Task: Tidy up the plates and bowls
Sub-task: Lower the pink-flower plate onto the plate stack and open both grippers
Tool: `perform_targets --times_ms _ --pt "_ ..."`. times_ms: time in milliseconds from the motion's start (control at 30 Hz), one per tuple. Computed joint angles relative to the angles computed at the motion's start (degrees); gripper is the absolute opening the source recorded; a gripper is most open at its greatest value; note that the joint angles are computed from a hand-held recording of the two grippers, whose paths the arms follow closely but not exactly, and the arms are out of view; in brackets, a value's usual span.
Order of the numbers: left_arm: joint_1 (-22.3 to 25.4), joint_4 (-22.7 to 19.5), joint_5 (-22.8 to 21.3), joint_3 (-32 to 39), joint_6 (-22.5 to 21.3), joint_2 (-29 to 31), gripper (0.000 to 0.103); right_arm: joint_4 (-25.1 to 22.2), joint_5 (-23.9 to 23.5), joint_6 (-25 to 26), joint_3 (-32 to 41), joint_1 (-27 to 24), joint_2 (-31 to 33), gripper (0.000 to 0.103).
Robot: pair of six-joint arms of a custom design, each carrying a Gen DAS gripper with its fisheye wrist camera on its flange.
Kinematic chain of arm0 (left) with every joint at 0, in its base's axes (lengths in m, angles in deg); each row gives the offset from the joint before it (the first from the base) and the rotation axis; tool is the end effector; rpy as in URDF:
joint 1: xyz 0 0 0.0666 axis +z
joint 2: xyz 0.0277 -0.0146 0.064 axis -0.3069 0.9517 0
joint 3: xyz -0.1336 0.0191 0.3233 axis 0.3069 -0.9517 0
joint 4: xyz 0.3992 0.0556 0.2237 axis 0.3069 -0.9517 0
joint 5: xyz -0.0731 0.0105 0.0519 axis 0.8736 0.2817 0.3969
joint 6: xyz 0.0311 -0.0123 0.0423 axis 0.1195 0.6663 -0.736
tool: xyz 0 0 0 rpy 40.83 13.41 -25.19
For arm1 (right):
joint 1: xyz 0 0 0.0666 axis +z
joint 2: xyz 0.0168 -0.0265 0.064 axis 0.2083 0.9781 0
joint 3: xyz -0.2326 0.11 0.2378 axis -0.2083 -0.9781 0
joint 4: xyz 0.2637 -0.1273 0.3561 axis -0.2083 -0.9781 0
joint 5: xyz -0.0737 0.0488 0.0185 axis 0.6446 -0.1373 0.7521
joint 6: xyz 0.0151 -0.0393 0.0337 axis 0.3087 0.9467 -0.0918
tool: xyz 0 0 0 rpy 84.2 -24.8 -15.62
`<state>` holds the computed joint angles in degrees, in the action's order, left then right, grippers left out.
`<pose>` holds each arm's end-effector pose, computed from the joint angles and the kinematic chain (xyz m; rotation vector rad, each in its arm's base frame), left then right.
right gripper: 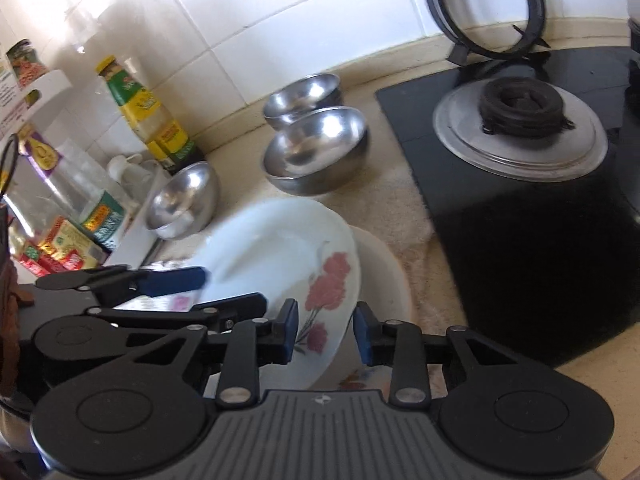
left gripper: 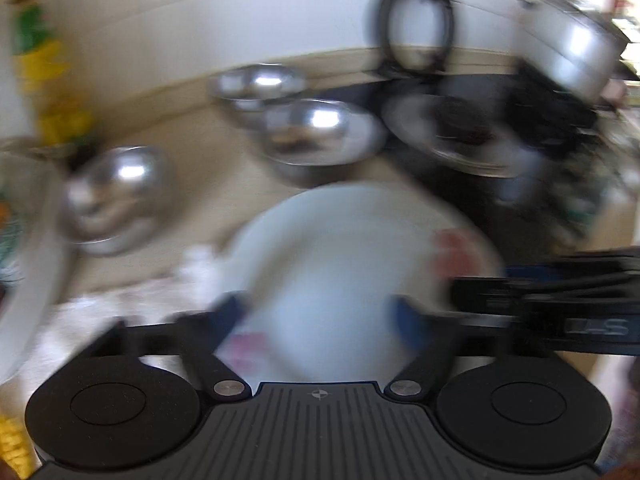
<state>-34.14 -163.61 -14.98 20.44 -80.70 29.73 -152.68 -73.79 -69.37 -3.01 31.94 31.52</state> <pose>0.5328 -0.1696 0.5358 1.0196 2.3437 -0.4365 0.4169 0.1451 0.5144 0.5980 2.3604 0.3501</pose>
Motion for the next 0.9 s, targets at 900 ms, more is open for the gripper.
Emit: perform_targets --times_ms 900 --pt "-1.87 2.91 -3.99 -1.27 2.44 -0.49 0.086 1.85 -2.75 6.86 -0.37 -4.54 0.16 0.035"
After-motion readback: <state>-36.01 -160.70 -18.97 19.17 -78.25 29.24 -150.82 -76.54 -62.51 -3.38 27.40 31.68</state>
